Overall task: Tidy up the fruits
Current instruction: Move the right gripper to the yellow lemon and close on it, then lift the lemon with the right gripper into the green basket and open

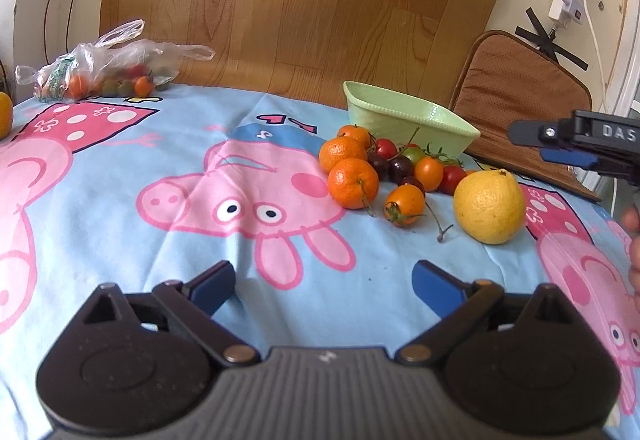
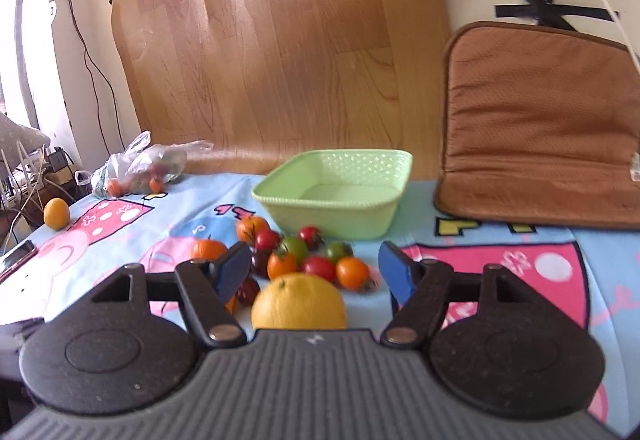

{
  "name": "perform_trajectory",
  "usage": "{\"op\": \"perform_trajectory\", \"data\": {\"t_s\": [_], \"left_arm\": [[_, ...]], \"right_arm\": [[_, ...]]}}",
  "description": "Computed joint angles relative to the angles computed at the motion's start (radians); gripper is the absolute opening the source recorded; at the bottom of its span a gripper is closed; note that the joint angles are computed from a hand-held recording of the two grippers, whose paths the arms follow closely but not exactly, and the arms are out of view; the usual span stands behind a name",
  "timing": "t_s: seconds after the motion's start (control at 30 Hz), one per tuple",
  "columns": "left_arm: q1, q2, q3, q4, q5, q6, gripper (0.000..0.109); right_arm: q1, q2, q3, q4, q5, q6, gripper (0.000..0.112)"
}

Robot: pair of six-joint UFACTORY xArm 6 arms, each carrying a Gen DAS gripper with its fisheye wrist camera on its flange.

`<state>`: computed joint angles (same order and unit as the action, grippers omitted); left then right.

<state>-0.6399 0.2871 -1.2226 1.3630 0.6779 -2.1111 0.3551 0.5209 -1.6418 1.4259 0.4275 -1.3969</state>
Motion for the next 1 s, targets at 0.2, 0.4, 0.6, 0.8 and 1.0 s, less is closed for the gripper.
{"op": "perform_trajectory", "data": {"t_s": [0.2, 0.4, 0.6, 0.8, 1.0], "left_arm": [[0.007, -0.003, 0.006, 0.014, -0.019, -0.014, 0.099], [0.008, -0.011, 0.019, 0.053, -0.027, -0.057, 0.096], [0.028, -0.043, 0.061, 0.202, -0.097, -0.198, 0.097], [0.040, -0.025, 0.034, 0.221, -0.177, -0.196, 0.099], [0.045, -0.028, 0.015, 0.357, -0.268, -0.338, 0.100]], "right_arm": [[-0.004, 0.027, 0.006, -0.120, 0.048, 0.086, 0.074], [-0.018, 0.001, 0.083, -0.180, 0.107, 0.148, 0.066], [-0.046, -0.144, 0.261, -0.117, 0.218, 0.051, 0.066], [-0.011, -0.216, 0.384, -0.020, 0.151, -0.233, 0.066], [-0.018, -0.220, 0.398, 0.019, 0.146, -0.319, 0.072]]}}
